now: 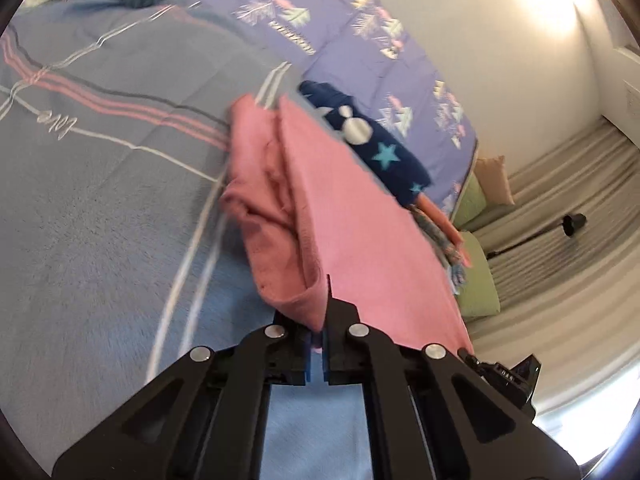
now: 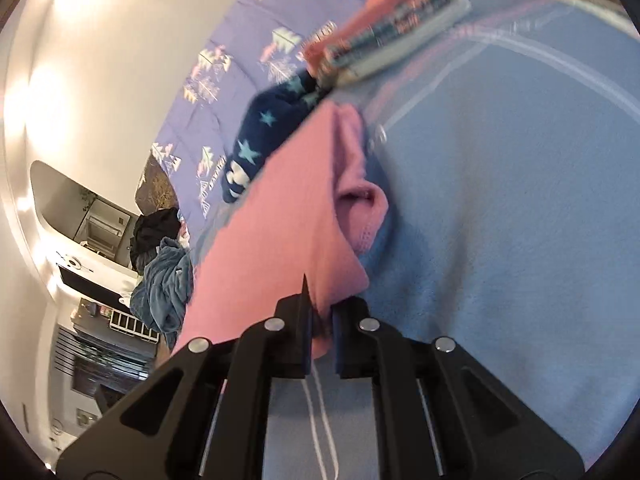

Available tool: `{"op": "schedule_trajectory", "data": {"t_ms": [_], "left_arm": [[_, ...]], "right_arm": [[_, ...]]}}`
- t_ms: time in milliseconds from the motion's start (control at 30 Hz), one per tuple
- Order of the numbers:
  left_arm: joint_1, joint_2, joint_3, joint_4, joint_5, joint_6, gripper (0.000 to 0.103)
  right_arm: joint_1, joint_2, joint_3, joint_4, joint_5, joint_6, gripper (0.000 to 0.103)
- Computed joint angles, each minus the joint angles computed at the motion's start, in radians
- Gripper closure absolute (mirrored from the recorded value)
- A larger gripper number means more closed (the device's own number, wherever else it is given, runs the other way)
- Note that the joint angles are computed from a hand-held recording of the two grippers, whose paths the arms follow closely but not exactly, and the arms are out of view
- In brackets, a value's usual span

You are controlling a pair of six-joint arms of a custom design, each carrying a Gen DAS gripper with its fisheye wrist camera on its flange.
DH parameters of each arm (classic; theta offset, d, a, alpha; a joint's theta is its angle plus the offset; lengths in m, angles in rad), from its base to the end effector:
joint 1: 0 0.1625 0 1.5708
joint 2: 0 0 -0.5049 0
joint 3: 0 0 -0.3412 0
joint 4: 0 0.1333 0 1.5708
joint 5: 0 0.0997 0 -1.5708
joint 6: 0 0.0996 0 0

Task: Fold small clothes

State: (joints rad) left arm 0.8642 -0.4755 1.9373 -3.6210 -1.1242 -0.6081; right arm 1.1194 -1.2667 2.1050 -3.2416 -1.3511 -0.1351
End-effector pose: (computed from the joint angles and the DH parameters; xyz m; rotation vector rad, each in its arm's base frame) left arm -0.2677 -0.5851 0.0351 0.0570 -2.9290 1.1065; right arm -0.0866 -0.5340 0.3989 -0.3083 -2.8063 1.2833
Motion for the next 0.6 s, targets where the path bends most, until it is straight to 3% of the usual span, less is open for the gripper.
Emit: {"op": "schedule_trajectory", "data": {"t_ms": [167, 267, 367, 467, 500, 533, 600], "left_arm": [[-0.079, -0.007, 0.072, -0.034, -0.021, 0.024, 0.1], [-0.121, 0.0, 0.146, -0.046, -0.07, -0.013, 0.1], [-0.164, 0.025, 0.206, -0.034, -0.07, -0.063, 0.1], [-0.194, 0.036, 0.232, 0.035, -0.021, -0.096, 0.1], [-0.201, 0.032, 0.24, 0.05, 0.001, -0.105, 0.095], [-0.209, 0.019, 0.244, 0.082, 0.031, -0.123, 0.091], [-0.248, -0.011, 0.249, 0.155, 0.169, -0.18, 0.071]], "right_arm": [[-0.034, -0.104, 0.043, 0.034, -0.028, -0.092, 0.096], [-0.109, -0.188, 0.088, 0.094, -0.009, -0.145, 0.096], [-0.192, -0.244, 0.14, 0.155, 0.007, -0.183, 0.096], [-0.23, -0.248, 0.159, 0.189, -0.026, -0.226, 0.093], [-0.248, -0.252, 0.162, 0.197, 0.0, -0.243, 0.093], [-0.257, -0.259, 0.16, 0.215, 0.016, -0.252, 0.085], [-0.268, -0.273, 0.155, 0.222, 0.035, -0.267, 0.073]]}}
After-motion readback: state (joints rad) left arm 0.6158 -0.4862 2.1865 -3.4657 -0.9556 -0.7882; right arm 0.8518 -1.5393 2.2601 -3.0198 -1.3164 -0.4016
